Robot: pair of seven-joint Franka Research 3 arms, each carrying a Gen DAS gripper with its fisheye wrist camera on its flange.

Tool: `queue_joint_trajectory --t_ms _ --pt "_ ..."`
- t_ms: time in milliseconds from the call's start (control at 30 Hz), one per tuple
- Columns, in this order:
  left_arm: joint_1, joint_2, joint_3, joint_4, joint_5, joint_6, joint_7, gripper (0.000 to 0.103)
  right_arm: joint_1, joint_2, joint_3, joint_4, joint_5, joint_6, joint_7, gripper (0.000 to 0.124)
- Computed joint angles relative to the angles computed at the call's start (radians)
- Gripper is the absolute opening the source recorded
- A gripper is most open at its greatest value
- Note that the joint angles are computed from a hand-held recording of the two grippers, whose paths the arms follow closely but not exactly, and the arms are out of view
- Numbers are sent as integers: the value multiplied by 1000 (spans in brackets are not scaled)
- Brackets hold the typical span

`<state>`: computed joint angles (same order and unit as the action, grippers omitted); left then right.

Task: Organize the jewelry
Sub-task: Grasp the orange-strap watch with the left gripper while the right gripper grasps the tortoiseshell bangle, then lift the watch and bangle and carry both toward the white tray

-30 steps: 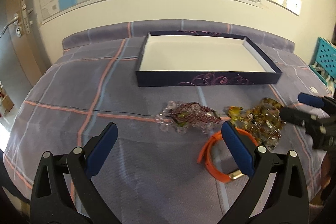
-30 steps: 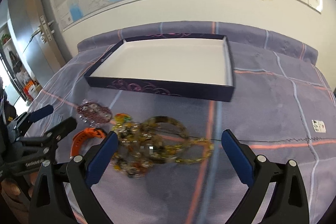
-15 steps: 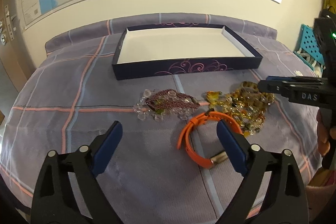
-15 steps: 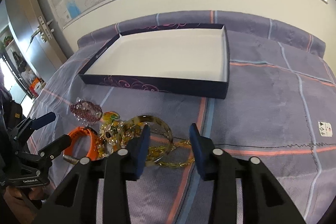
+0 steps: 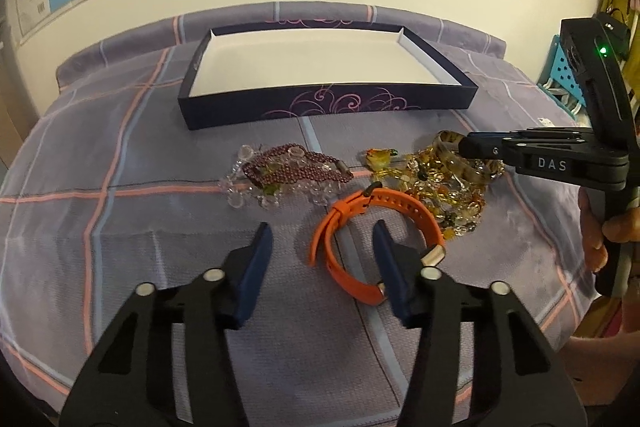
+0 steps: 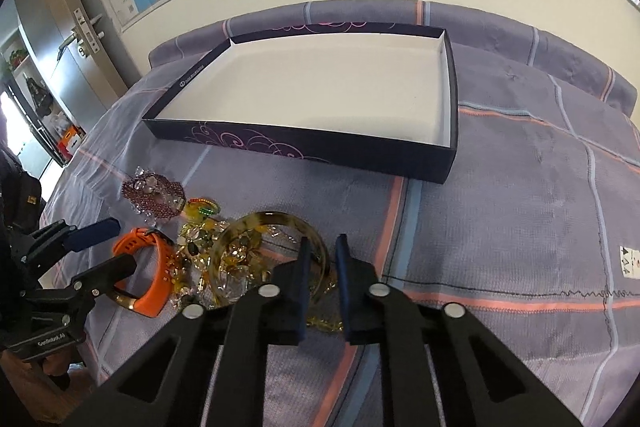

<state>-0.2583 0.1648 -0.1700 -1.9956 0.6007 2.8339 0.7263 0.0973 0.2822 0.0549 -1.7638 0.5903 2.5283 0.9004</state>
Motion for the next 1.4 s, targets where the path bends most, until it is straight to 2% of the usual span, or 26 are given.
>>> queue_joint_trajectory --t_ms 100,300,567,733,967,1067,1100,1233,1333,1400 --pt "7 7 -13 6 -42 -14 44 28 -9 -5 4 -2 24 -10 -16 6" --pt "7 4 -14 3 -79 0 72 12 -30 -35 4 -15 101 -21 -60 6" --pt "34 -24 -36 -31 -203 56 171 10 -37 -61 -2 -28 169 -19 -103 6" --pt "29 -31 -29 -34 -206 66 170 10 -36 -66 -7 -25 182 -13 -113 6" --pt "52 -34 -45 -29 -301 107 245 11 -34 -61 -7 -9 189 -5 -120 6" --pt "63 -33 -53 -15 -344 125 293 1 -33 -49 -5 13 189 -1 -119 6" --pt "66 -30 -53 -4 -354 128 303 1 -33 -44 -5 21 188 -1 -118 6" --pt "43 -7 -10 57 -273 115 253 1 -36 -24 0 53 185 2 -113 6" --pt "73 -7 -40 58 -335 116 319 6 -39 -19 4 61 186 -2 -112 6" --pt "81 -17 -51 36 -358 117 356 15 -40 -18 4 59 182 -5 -114 6"
